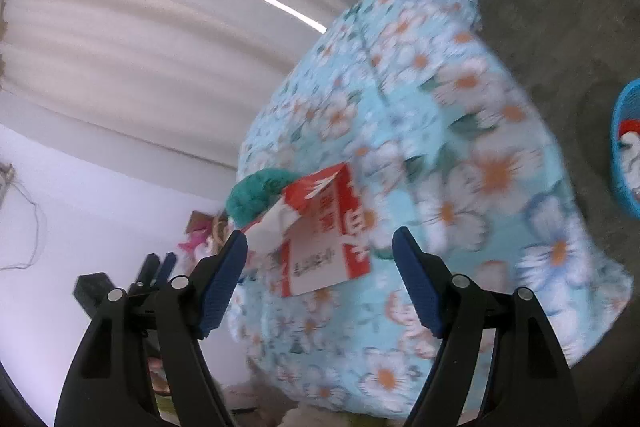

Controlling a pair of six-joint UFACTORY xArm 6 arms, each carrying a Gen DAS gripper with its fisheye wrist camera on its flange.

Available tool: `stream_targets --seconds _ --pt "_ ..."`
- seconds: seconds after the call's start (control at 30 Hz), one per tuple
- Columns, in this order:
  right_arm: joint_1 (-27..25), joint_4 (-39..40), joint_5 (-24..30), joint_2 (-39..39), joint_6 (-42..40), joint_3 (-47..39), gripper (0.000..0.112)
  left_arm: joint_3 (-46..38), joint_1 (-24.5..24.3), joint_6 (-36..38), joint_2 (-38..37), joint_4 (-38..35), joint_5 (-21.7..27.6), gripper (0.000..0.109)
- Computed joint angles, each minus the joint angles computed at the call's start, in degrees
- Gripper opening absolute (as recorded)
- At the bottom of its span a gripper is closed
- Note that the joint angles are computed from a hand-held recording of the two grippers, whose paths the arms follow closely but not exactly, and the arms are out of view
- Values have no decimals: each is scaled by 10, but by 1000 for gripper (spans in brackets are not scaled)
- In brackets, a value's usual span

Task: Collect trash
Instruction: 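Move both open tools back toward the trash pile on the bed, then grasp the red-white paper bag with the right tool while the left tool grasps the green cloth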

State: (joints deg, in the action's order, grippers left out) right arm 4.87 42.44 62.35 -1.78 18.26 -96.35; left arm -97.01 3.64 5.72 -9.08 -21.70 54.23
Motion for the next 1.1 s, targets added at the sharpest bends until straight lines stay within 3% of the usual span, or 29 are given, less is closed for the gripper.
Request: stream_targets --seconds 0.6,0.87,1.1 --pt "48 58 29 110 15 -92 72 30 31 82 9 -56 -1 80" --pt "49 92 27 133 25 -98 67 13 5 121 32 -39 -16 79" --pt "53 116 16 162 38 -111 59 5 -12 142 46 -25 -2 69"
